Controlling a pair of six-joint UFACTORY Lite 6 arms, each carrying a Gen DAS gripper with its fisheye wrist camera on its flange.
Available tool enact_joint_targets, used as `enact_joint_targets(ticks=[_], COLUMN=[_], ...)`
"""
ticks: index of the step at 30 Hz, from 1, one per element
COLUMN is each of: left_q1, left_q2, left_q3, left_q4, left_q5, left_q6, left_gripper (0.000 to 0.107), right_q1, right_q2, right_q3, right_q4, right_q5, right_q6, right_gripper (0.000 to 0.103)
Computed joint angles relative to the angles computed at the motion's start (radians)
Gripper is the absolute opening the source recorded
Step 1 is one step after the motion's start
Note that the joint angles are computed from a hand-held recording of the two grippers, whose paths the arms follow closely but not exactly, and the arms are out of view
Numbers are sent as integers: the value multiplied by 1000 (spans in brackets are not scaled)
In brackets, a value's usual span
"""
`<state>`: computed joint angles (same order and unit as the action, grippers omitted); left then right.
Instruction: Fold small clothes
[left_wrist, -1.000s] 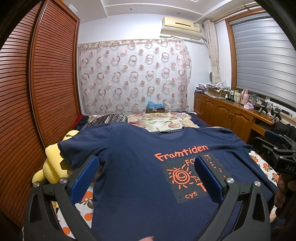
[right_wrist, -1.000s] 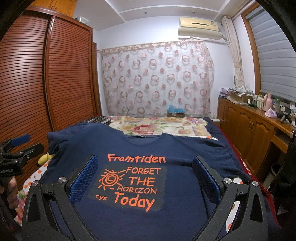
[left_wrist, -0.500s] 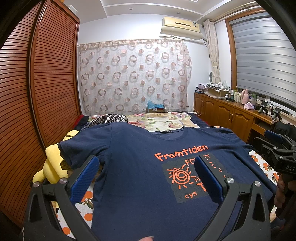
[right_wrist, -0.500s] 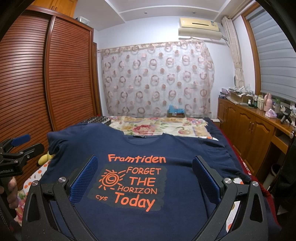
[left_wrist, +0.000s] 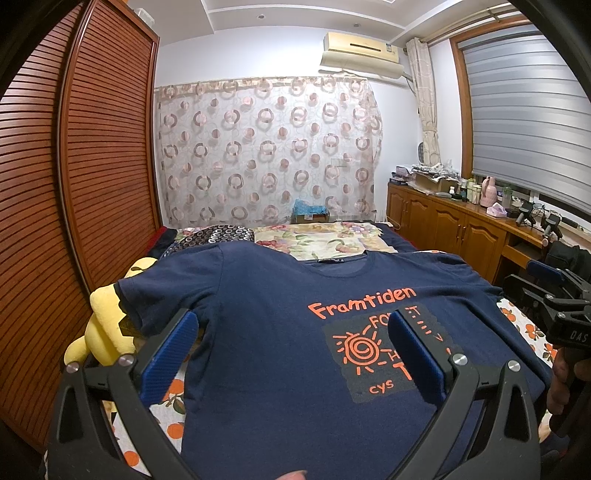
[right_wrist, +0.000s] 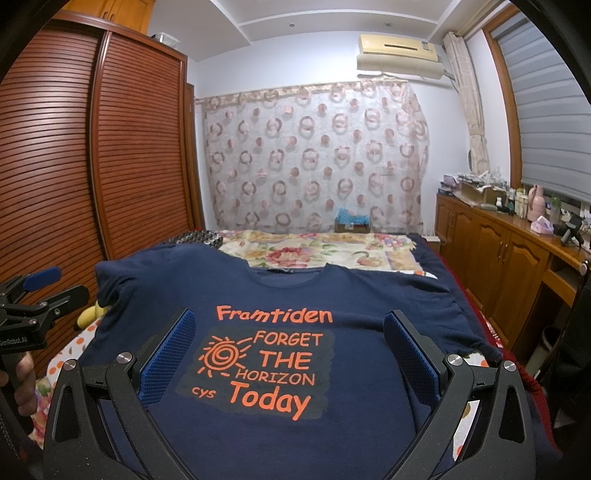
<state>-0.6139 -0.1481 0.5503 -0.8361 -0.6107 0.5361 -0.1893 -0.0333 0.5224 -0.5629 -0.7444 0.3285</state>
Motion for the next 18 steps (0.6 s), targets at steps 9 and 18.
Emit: enact_joint_targets(ticks=[9, 18], left_q1=[70, 276], left_q2=[80, 194], left_q3=[42, 126], left_q4=[94, 433], left_q5=[40, 119], left_q6=[-54, -298], left_gripper=[103, 103], right_q1=[44, 87], right_q2=[110, 273], right_q3=[75, 278], right_q4=[22, -59], right_q5=[10, 83], right_q6=[-28, 22], right_gripper=[103, 103])
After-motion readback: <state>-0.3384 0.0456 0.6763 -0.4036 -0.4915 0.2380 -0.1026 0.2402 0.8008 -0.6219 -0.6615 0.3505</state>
